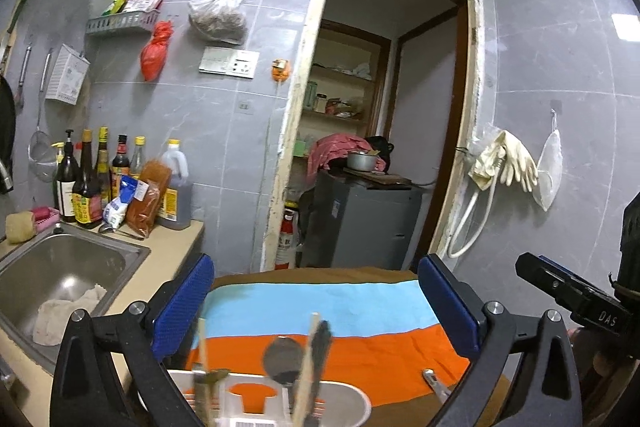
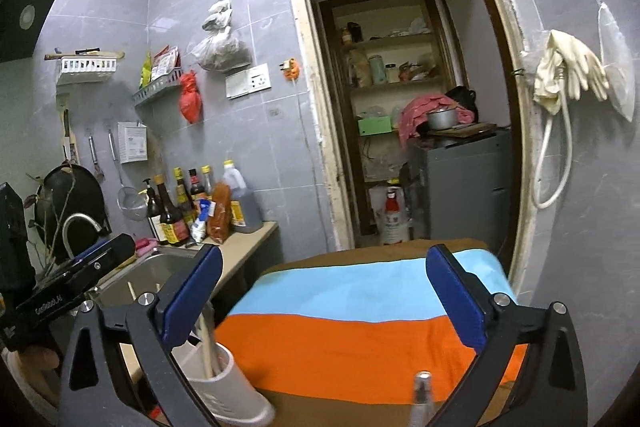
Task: Organize utensils
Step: 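Move both grippers back toward the last spoon and knife on the cloth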
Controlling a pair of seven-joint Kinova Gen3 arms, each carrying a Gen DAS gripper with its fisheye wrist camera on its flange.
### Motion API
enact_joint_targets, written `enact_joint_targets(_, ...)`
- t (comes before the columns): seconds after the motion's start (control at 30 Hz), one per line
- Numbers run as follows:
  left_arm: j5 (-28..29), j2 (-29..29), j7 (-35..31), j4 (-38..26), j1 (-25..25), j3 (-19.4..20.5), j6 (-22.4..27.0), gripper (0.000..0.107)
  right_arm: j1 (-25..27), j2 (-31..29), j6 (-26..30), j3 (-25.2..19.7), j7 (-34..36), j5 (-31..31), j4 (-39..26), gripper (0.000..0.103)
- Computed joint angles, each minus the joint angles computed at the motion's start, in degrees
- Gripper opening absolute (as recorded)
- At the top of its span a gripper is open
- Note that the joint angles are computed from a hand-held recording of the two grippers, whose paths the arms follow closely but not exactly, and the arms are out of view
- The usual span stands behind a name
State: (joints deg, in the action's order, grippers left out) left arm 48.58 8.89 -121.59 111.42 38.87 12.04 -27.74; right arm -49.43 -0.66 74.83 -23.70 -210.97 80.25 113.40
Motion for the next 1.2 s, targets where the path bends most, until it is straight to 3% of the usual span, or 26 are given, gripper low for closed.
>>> enact_joint_targets(0.17, 5.21, 1.47, -5.23, -2.08, 3.11, 0.62, -1.24, 0.103, 0.61, -3.49, 0.70, -0.92, 2.04, -2.65, 2.32, 0.100)
enact_joint_targets(0.53, 17.21, 5.52, -15.47, -7.04, 9.37, 3.00, -5.05, 0.103, 7.12, -13.32, -4.31, -3.64, 6.99, -9.96, 8.77, 0.100)
enact_joint_targets(0.83, 23.21, 9.02, -20.06, -9.52, 12.14, 5.37, -8.55, 0.103, 12.90, -20.21, -11.56, -3.32, 9.42, -14.51, 14.86, 0.100)
enact_joint_targets(1.2, 31.24, 14.32, -26.23, -13.35, 12.23, 7.40, -6.61, 0.103, 18.19, -24.48, -25.33, -0.85, 9.95, -18.78, 24.46, 0.100)
